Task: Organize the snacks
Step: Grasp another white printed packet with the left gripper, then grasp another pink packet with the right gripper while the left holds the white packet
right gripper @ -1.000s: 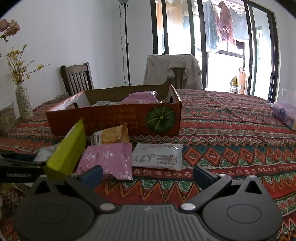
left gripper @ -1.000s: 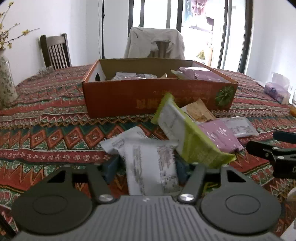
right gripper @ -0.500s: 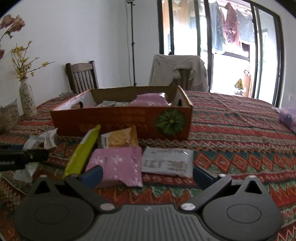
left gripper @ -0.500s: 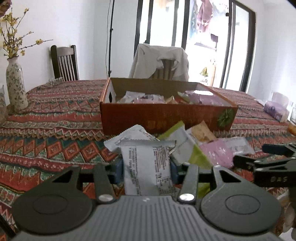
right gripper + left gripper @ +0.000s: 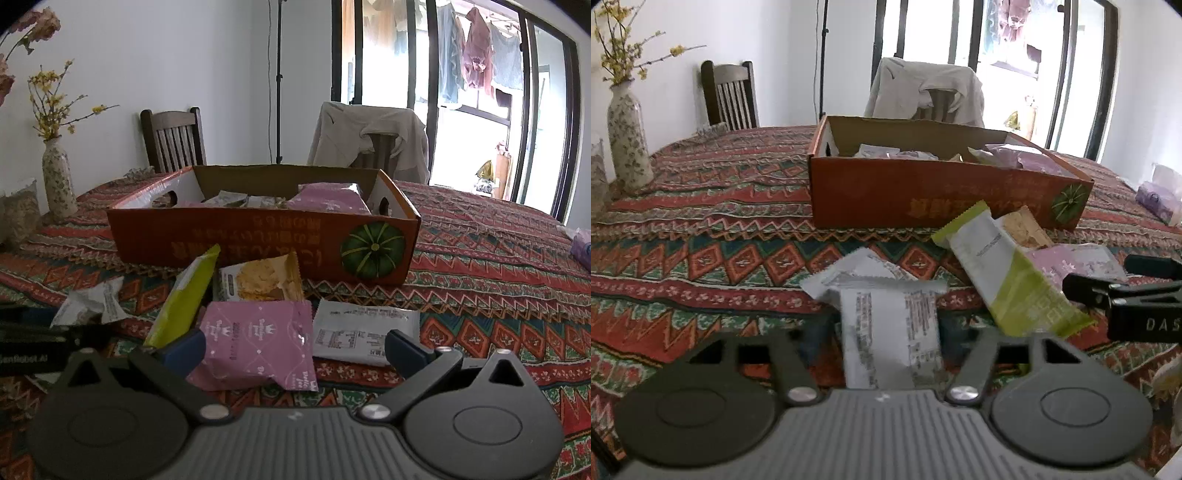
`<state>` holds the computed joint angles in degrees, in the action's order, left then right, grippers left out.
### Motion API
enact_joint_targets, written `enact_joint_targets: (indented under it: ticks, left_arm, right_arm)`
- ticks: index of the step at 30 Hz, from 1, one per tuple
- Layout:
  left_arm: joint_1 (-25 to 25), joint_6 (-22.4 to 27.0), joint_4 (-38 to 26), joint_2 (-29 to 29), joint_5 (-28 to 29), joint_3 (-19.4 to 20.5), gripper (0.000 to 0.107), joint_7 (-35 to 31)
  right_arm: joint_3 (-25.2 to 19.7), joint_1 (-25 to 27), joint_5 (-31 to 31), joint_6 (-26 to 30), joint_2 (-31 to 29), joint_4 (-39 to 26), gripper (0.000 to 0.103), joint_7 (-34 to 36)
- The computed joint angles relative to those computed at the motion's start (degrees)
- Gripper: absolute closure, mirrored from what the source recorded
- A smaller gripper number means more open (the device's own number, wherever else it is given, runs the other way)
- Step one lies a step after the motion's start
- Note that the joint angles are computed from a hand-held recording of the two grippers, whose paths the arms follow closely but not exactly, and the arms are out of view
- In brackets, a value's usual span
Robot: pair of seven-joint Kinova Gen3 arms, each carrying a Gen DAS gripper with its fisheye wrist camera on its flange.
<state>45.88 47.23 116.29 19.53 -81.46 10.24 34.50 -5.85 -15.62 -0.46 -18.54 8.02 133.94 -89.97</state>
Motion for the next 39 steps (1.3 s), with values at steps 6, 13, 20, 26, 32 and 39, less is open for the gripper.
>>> enact_joint_targets:
  ticks: [6,13,20,26,32,39]
  left_arm:
    - [1.54,1.82,0.51,-0.13,0.93,0.70,0.060,-0.70]
    - [2.34,4.79,3.01,-1.65,-3.50,1.57,0.064,5.69]
    - [1.36,7.19,3.78,-2.37,-5.37,3.24,0.064,7.95]
    - [0.48,6.46,3.87,-2.35,-5.30,3.55,0.064,8.15]
    - [0.39,6.57,3.94,-2.48,-6.11,3.69,0.064,8.53]
    - [-0.07,6.99,3.30,-2.88,-7.71,3.81,0.064,8.42]
  right_arm:
    - [-0.55,0.37,1.46,0.97,0.47,-1.06,0.000,-1.08]
    - [1.09,-2.87,-2.39,4.81,1.66,-4.27,0.000,2.80]
    - [9.11,-13.42,-12.94,8.29,2.81,-6.27,0.000,14.16]
    - [7.55,-12.40,-14.28,5.82,2.30,-4.51,0.029,15.83]
    - [1.57,-5.98,-8.55,1.27,0.52,-1.30,0.035,10.91]
    - [-0.06,-2.84,-4.79,-3.36,-1.74,1.12,0.035,6.93]
